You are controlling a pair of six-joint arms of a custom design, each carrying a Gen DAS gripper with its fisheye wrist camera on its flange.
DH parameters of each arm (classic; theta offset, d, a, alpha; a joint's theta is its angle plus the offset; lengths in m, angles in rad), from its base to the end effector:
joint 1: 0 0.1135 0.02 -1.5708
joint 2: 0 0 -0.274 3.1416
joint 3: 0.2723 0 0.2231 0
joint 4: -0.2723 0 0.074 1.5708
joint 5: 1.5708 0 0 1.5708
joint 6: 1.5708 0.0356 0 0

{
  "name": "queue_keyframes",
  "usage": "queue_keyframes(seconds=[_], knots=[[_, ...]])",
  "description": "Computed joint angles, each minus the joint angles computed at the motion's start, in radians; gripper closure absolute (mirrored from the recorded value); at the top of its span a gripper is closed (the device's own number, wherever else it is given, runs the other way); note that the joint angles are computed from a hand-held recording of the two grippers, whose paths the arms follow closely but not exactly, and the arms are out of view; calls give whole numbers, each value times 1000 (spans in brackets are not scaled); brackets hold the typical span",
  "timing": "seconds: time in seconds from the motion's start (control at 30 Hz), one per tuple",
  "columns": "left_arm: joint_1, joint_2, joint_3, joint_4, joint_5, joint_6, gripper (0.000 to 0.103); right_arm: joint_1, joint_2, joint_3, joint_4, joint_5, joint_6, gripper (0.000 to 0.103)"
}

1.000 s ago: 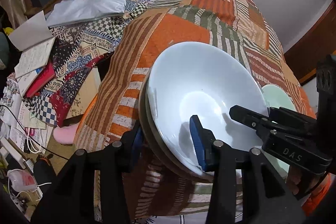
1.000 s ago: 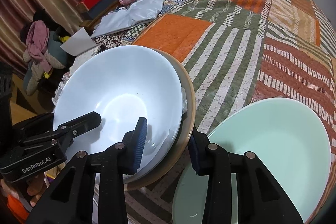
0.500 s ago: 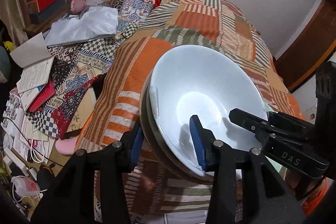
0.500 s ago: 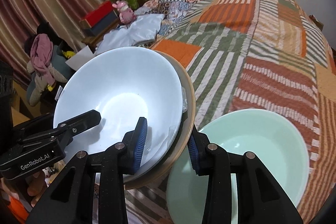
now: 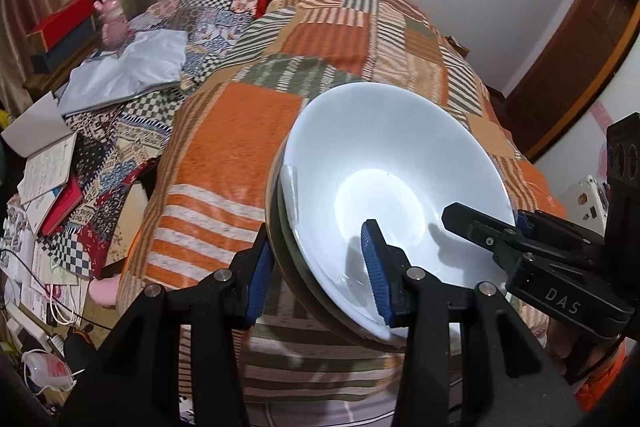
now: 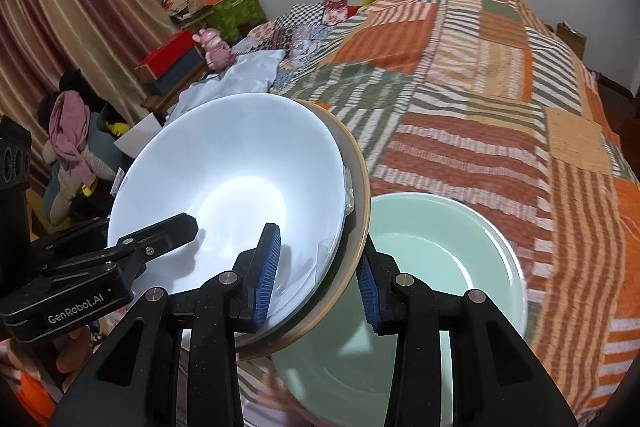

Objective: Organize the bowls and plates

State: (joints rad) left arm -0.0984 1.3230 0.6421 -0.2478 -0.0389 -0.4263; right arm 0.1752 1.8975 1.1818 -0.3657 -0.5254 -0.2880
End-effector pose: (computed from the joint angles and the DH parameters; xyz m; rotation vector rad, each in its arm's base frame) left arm 0.2222 -0.0205 0.2027 -0.4251 2.4703 -0.1691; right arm 0.3501 0.0801 0.1848 -0.7531 2.4463 0.6497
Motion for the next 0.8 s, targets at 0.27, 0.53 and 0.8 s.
queue_keyframes(seconds=[0.27, 0.53, 0.8], knots=[[-125, 48, 37, 3, -42, -55, 60, -84, -19, -29, -7, -17, -33, 69], [-230, 129, 88, 15, -75, -105, 60, -154, -17, -35, -26, -25, -63, 69], [-278, 226, 126, 45, -67, -121, 60, -197, 11, -27, -35, -12, -81, 69]])
